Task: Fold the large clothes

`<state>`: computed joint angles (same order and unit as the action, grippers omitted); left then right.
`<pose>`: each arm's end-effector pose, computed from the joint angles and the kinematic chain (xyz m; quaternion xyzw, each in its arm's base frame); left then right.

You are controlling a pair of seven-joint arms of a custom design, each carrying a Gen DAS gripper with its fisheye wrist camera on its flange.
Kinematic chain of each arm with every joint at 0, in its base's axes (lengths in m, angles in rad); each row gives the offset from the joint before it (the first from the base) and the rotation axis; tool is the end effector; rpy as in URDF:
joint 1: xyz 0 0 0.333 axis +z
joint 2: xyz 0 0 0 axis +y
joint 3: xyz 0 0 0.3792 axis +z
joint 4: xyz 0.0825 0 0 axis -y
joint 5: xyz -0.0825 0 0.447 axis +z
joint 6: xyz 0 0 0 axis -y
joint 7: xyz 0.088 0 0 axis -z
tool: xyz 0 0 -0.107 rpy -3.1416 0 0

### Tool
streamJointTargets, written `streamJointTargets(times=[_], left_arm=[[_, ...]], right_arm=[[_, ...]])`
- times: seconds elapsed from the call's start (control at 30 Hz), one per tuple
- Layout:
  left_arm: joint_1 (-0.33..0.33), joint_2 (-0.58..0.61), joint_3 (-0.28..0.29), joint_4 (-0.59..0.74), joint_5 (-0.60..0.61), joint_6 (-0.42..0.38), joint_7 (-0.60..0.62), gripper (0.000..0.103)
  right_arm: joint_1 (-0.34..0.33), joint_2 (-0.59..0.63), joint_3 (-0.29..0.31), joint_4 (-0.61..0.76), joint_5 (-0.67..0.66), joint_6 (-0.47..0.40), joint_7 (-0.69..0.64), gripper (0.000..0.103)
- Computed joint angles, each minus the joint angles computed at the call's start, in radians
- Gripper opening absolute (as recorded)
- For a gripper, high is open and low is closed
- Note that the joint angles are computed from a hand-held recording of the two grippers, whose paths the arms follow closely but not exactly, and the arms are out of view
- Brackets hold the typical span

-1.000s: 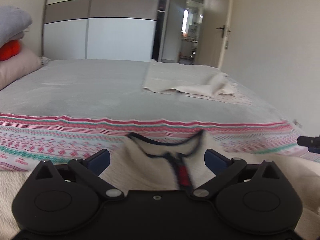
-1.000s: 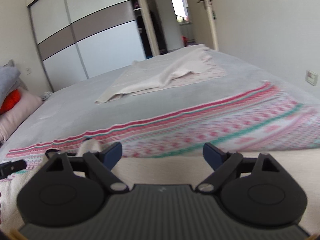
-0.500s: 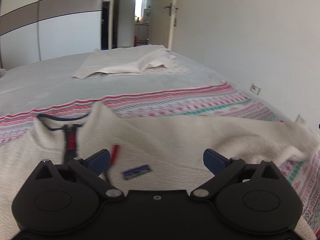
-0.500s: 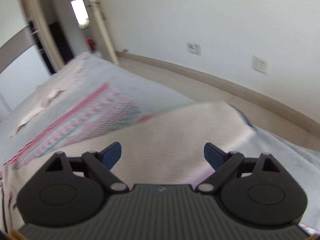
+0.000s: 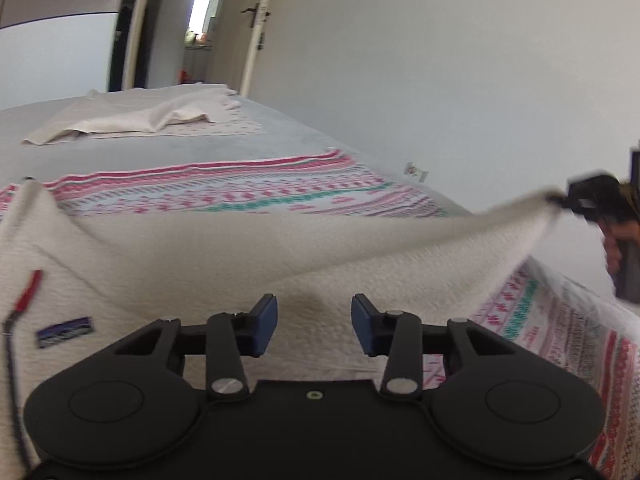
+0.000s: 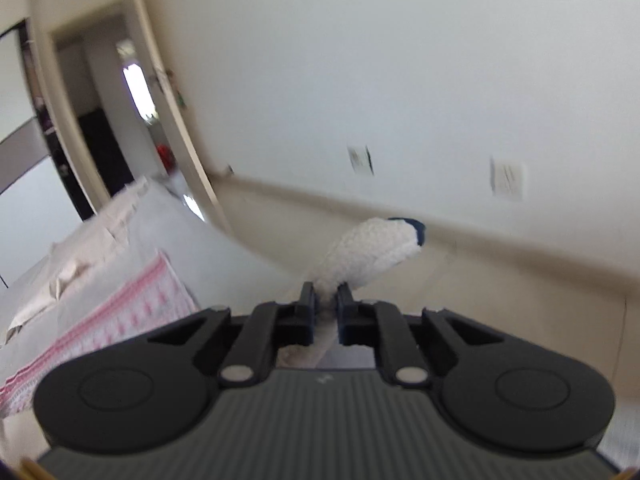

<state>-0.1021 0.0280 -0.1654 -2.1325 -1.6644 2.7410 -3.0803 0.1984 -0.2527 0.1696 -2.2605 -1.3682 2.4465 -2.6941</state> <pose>0.6073 -0.1252 0.4528 -0.4572 0.7286 -0.4899 0.1418 0.5124 0.2031 0.5455 -0.3580 0.7618 -0.4114 0.3495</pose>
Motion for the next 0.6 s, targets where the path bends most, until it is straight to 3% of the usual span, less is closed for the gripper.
streamJointTargets(times=[0.07,0.13,0.2,0.3,0.37,0.47,0.6], left_arm=[[0.001,0.018,-0.001,0.002,0.062,-0.074,-0.036,0.041],[-0.003,0.048,-0.008,0.009,0.22,-0.122,-0.131,0.043],[-0.019,0.048,-0.03,0.002,0.253,-0.052,-0.09,0.043],[-0.025,0.043,-0.041,-0.002,0.281,-0.026,-0.072,0.046],[-0.019,0.042,-0.039,0.0,0.257,-0.045,-0.057,0.047],[-0.007,0.024,-0.03,-0.007,0.222,-0.088,-0.04,0.049],[0.005,-0.028,-0.007,-0.041,0.209,-0.129,-0.051,0.049]], right_arm=[[-0.011,0.021,0.009,0.038,-0.134,-0.001,0.02,0.008],[-0.002,0.052,0.007,0.066,-0.192,-0.03,0.021,0.009],[0.011,0.095,-0.018,0.088,-0.091,-0.047,-0.039,0.01],[0.033,0.188,-0.05,0.129,0.252,-0.163,-0.29,0.022],[0.052,0.208,-0.051,0.116,0.29,-0.266,-0.286,0.027],[0.053,0.143,-0.07,0.034,0.284,-0.191,-0.225,0.047],[0.037,0.023,-0.058,-0.052,0.281,-0.082,-0.196,0.055]])
